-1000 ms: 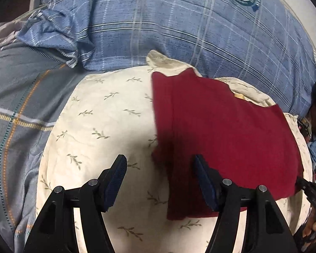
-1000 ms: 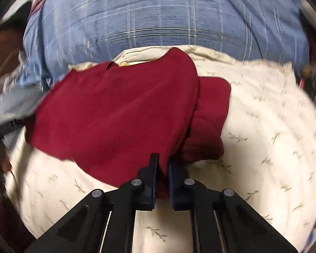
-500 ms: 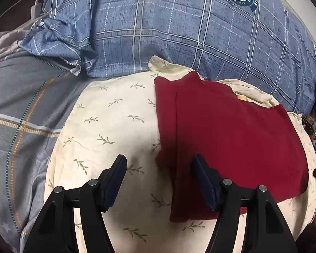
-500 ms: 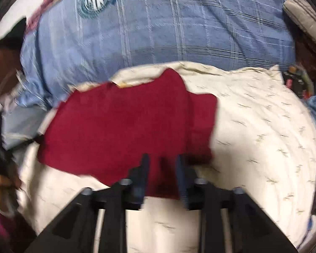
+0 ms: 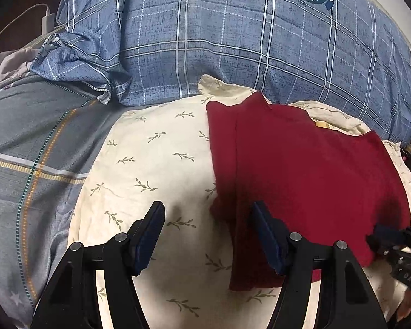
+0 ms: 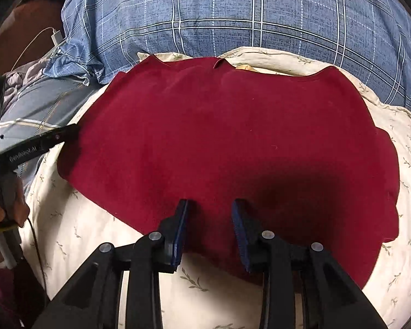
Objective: Fold small clothes
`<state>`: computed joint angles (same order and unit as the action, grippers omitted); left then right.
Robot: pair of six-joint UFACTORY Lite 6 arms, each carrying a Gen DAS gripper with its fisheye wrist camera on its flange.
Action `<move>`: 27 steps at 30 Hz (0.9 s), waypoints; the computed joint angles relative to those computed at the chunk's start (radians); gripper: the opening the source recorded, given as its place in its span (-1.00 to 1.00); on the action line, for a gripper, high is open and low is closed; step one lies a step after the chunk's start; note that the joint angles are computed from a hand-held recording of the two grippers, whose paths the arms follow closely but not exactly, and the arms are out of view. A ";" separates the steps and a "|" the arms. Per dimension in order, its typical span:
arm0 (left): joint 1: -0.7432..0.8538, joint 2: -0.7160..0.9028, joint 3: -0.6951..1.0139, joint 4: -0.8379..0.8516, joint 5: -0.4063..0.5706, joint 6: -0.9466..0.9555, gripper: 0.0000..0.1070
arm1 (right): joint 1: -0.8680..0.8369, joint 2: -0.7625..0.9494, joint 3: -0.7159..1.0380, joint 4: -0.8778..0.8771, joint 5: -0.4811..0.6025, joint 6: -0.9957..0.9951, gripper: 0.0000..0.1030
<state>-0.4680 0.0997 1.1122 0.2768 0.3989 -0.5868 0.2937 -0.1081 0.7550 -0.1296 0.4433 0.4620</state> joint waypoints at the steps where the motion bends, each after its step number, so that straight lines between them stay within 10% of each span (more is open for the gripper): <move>1: -0.003 0.002 0.002 0.014 0.002 -0.011 0.21 | 0.007 -0.001 0.021 -0.013 0.021 0.013 -0.34; 12: -0.016 0.011 0.003 0.070 0.001 -0.048 0.22 | 0.095 0.394 0.490 0.023 -0.020 -0.068 -0.04; 22: 0.070 0.066 0.053 -0.287 -0.004 0.284 0.29 | 0.081 1.044 1.288 0.265 0.180 -0.228 -0.03; 27: 0.116 0.093 0.082 -0.458 0.016 0.437 0.32 | 0.071 1.142 1.388 0.374 0.154 -0.295 0.13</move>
